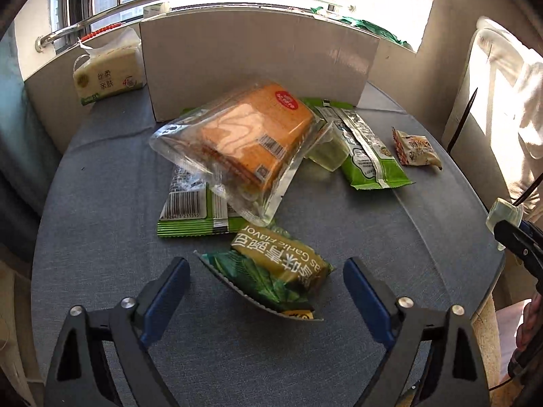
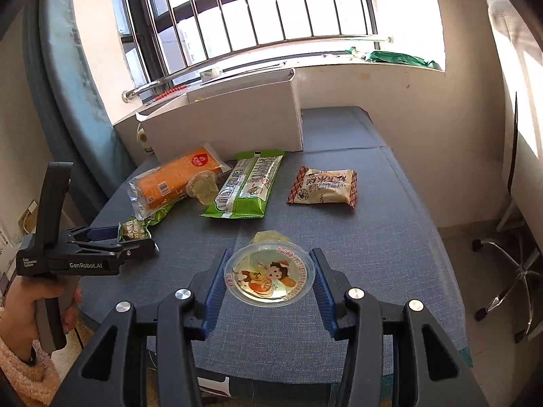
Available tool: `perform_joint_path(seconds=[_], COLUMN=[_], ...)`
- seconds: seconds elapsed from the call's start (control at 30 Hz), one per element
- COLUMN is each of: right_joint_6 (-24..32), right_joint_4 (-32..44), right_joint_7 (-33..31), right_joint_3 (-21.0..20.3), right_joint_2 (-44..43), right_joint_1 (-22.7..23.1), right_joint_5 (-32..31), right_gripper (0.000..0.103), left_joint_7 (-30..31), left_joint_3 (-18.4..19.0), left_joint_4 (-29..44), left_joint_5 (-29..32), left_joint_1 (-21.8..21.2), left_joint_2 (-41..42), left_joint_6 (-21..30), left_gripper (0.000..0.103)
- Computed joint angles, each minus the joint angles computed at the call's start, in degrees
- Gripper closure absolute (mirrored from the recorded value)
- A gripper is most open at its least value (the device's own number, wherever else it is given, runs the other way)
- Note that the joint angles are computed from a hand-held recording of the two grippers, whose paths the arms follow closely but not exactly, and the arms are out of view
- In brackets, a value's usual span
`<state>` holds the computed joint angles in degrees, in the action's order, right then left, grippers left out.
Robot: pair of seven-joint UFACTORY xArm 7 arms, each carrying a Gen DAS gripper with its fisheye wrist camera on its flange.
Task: Organize snacks
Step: 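Grasp the jelly cup with the right gripper while the left gripper grasps the green snack packet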
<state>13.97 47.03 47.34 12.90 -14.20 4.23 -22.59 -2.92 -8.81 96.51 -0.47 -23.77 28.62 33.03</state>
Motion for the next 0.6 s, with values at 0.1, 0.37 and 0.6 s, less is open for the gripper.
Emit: perform_joint_path(seconds=[0.1, 0.37, 0.6], right_joint_6=[-0.38, -2.03, -5.61], right_joint_4=[-0.27, 1.02, 10.21], right_joint_7=[0.01, -0.08, -12.46], right_joint_3=[-0.14, 0.32, -5.05], right_joint_2=[0.0, 0.99, 7.14], right_joint_1=[0.16, 0.35, 6.08], right_joint_5=[0.22, 0.07, 11.19], right_gripper=[0.052, 0.052, 0.052], left_joint_7=[3.87, 15.25, 21.32], left_joint_3=[-1.52, -7.52, -6.73], left_joint_4=[-0.84, -10.39, 0.64], left_joint_5=[-1.68, -15.21, -19.06], left_joint_1=[1.7, 7.28, 6.91], left_joint_2=[-0.78, -9.15, -7.15], left_joint_6=[0.16, -9.93, -7.99], left_gripper=[0.044, 0.049, 0.049])
